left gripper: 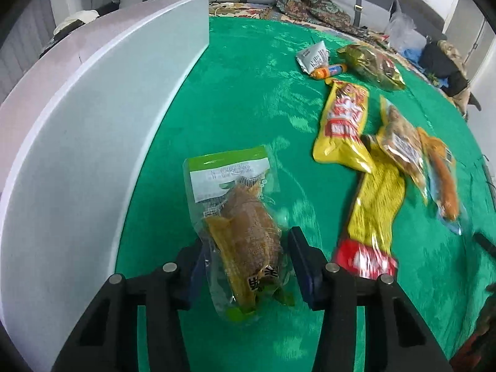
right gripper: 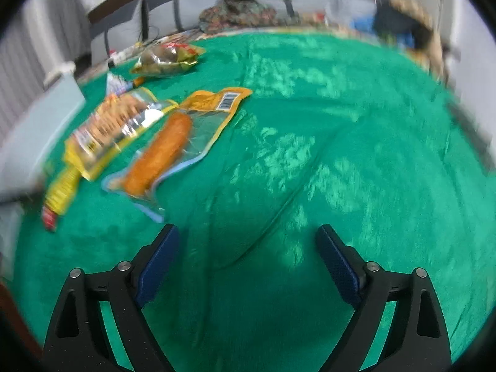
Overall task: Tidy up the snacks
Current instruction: 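Grasp the green-labelled brown snack bag with left tool while right grasps orange sausage pack, then carry both bags into the white box and open both tools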
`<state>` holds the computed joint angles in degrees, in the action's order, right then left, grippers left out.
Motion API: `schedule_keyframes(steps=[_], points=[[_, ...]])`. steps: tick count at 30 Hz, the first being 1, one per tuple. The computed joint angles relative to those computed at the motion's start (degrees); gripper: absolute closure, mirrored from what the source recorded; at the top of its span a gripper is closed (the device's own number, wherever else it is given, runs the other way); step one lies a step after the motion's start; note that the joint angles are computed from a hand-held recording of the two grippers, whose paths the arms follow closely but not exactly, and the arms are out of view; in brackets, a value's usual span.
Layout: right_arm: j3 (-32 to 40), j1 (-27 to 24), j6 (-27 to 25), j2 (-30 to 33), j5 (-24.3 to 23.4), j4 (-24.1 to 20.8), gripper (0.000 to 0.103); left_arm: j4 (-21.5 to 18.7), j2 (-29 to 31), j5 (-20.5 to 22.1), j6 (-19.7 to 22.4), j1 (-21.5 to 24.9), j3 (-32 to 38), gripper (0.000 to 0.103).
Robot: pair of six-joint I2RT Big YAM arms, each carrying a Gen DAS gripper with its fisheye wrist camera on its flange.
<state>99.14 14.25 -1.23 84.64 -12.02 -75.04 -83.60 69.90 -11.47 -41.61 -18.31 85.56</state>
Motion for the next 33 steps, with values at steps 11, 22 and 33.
schedule_keyframes(steps=[11, 22, 33], points=[[31.46, 14.57, 8.33, 23.49, 16.18, -20.81, 0.008, 0.89, -4.98, -2.49, -7.62, -8.05, -1.28, 0.055], [21.91, 7.3, 13.22, 15.65, -0.19, -15.48, 0.05, 1.64, -8.02, -3.56, -10.48, -12.73, -1.08, 0.055], [10.51, -0.05, 23.94, 4.23, -21.96, -4.06, 0.05, 4.4, -10.64, -3.04, -12.6, -11.88, 3.4, 0.055]])
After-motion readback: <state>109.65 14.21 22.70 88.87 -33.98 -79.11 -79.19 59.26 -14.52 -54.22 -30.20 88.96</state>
